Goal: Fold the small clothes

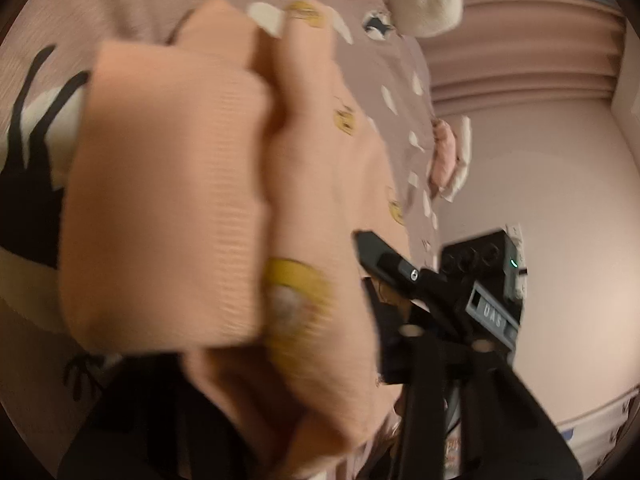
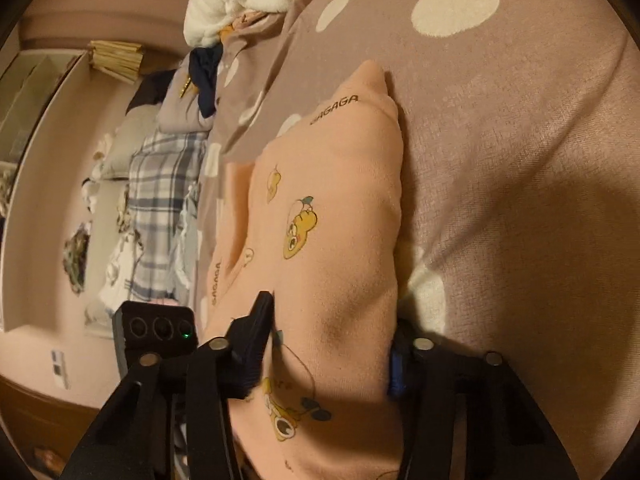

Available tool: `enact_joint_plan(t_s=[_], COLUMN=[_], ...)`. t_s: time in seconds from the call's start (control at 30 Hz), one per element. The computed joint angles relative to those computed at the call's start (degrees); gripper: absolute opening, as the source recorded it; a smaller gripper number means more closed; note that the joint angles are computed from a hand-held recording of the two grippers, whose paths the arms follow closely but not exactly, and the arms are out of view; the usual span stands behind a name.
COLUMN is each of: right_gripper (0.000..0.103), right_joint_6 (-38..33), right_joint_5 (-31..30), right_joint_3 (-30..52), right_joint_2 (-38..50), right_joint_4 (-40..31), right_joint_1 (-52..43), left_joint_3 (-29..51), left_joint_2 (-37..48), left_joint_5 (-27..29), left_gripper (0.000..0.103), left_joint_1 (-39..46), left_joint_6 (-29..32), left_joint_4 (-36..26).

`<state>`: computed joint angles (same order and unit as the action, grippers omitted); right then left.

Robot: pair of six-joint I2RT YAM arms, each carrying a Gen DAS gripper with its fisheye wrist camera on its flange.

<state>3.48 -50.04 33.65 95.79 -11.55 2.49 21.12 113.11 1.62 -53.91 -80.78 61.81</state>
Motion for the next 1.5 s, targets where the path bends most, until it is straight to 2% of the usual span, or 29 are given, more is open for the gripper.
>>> enact_joint_plan(t_s=[0.03, 0.1, 0.2, 0.27, 0.33, 0.4, 0.43, 0.57, 0.63, 0.77, 0.9, 1.03, 1.13, 1.2, 1.3, 1.37, 1.5], right_gripper=[0.036, 0.033, 0.032, 0.032, 0.032, 0.031, 0.03, 0.029, 0.029, 0.028, 0.028, 0.028, 0.028, 0.028, 0.028, 0.028, 0.028], right_joint_6=[0.7, 2.1, 2.1, 1.7, 1.4, 0.8, 1.0, 0.3, -0.1, -1.9, -4.4, -9.8, -13.0, -15.7, -17.0, -18.4, -22.2], right_joint_5=[1.6, 5.4, 14.9, 19.6, 21.4, 20.3, 19.9, 21.3, 22.0, 20.6, 21.9, 18.2, 13.6, 9.8, 11.3, 11.3, 7.1], right_joint_3=[-1.0, -3.3, -5.6, -6.4, -6.5, -5.9, -5.9, -7.1, -7.9, -8.0, -8.4, -9.2, -11.6, -14.5, -12.1, -11.2, -10.2], right_joint_2=[-0.8, -3.9, -9.8, -12.4, -13.3, -13.1, -13.3, -18.1, -21.4, -29.8, -38.5, -45.4, -46.8, -47.0, -44.8, -46.9, -48.6], right_joint_4=[1.9, 5.0, 7.3, 7.6, 7.8, 7.0, 7.0, 5.7, 4.3, -1.7, -8.9, -15.3, -15.9, -15.0, -17.8, -20.6, -25.7], right_joint_1=[0.8, 2.9, 8.0, 10.4, 11.1, 9.9, 9.9, 10.3, 10.4, 8.0, 6.8, 0.7, -6.3, -12.3, -13.3, -14.6, -19.1], left_joint_3=[0.3, 1.8, 4.6, 4.4, 3.2, 2.7, 3.0, 8.7, 11.1, 12.4, 14.8, 17.1, 21.6, 25.7, 30.5, 30.8, 29.2], left_joint_2=[-0.1, -2.5, -4.7, -5.0, -4.5, -4.9, -5.9, -11.0, -12.3, -13.6, -15.2, -14.4, -10.1, -7.2, -4.4, -4.8, -6.7], left_joint_5=[-0.4, -3.3, -8.3, -9.7, -10.3, -11.6, -13.1, -21.2, -24.8, -28.1, -30.7, -33.5, -33.1, -32.7, -34.5, -35.0, -34.8], left_gripper=[0.03, 0.029, 0.029, 0.029, 0.029, 0.029, 0.029, 0.028, 0.028, 0.028, 0.028, 0.028, 0.028, 0.028, 0.028, 0.028, 0.028], left_joint_1=[-0.2, -1.7, -4.4, -5.2, -5.6, -6.3, -7.0, -11.7, -13.8, -16.6, -20.1, -23.9, -24.6, -24.7, -25.7, -26.4, -26.5], left_joint_6=[0.4, 2.0, 3.5, 3.5, 2.5, 1.7, 1.4, 4.0, 5.1, 7.5, 8.7, 9.4, 9.1, 9.3, 9.9, 10.5, 12.0], left_joint_4=[-1.1, -7.2, -15.4, -15.7, -13.2, -13.0, -14.9, -31.2, -35.9, -36.9, -40.3, -40.9, -42.1, -45.2, -49.4, -49.2, -47.0])
